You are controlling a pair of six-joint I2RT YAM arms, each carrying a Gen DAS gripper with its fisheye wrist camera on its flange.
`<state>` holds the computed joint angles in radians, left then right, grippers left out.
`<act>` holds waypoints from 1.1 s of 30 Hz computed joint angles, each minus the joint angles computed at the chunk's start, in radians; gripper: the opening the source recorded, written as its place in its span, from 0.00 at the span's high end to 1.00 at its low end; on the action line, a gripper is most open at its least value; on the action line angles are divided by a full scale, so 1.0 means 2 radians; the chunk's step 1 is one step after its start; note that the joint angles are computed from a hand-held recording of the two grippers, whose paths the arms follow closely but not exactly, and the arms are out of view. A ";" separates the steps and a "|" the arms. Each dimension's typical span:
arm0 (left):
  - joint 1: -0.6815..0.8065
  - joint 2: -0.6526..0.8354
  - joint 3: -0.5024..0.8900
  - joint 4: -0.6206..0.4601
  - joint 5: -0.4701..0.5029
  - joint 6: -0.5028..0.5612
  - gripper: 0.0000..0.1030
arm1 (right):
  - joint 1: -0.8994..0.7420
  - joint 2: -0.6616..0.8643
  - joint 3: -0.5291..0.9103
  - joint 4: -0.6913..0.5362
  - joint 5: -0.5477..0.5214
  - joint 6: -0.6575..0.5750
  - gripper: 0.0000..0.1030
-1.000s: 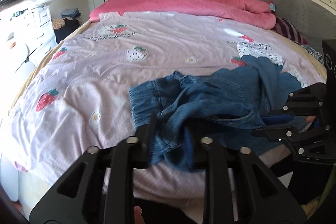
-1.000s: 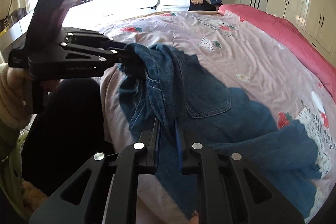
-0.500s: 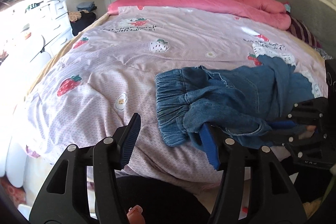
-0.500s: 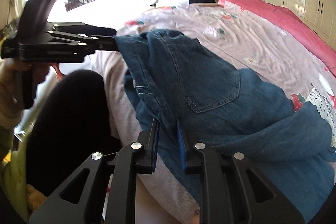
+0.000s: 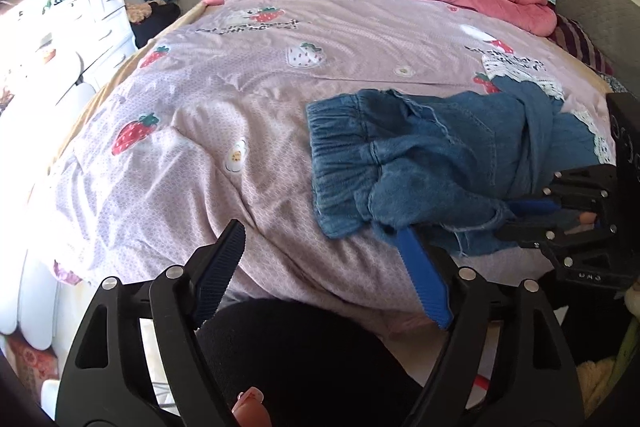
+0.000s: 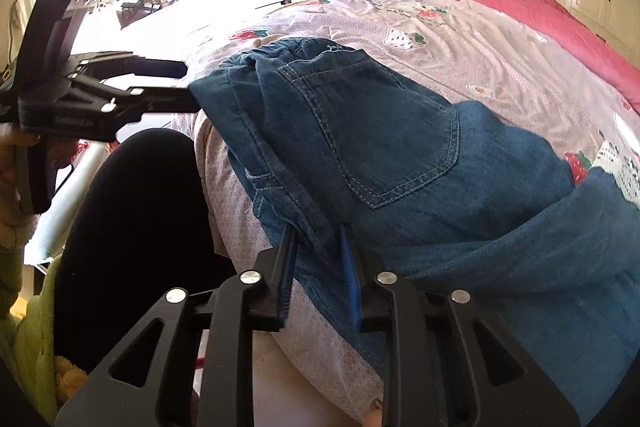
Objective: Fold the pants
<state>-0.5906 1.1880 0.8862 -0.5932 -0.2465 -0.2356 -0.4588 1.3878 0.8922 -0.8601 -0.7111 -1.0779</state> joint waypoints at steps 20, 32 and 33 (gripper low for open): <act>-0.023 0.071 0.088 0.072 0.059 -0.047 0.27 | -0.049 -0.011 0.024 -0.095 -0.012 -0.057 0.53; -0.061 0.142 0.045 0.104 0.022 -0.032 0.42 | -0.101 0.038 0.128 -0.047 -0.031 0.038 0.48; -0.064 0.145 0.042 0.107 0.014 -0.028 0.42 | -0.094 0.041 0.128 -0.035 -0.026 0.047 0.48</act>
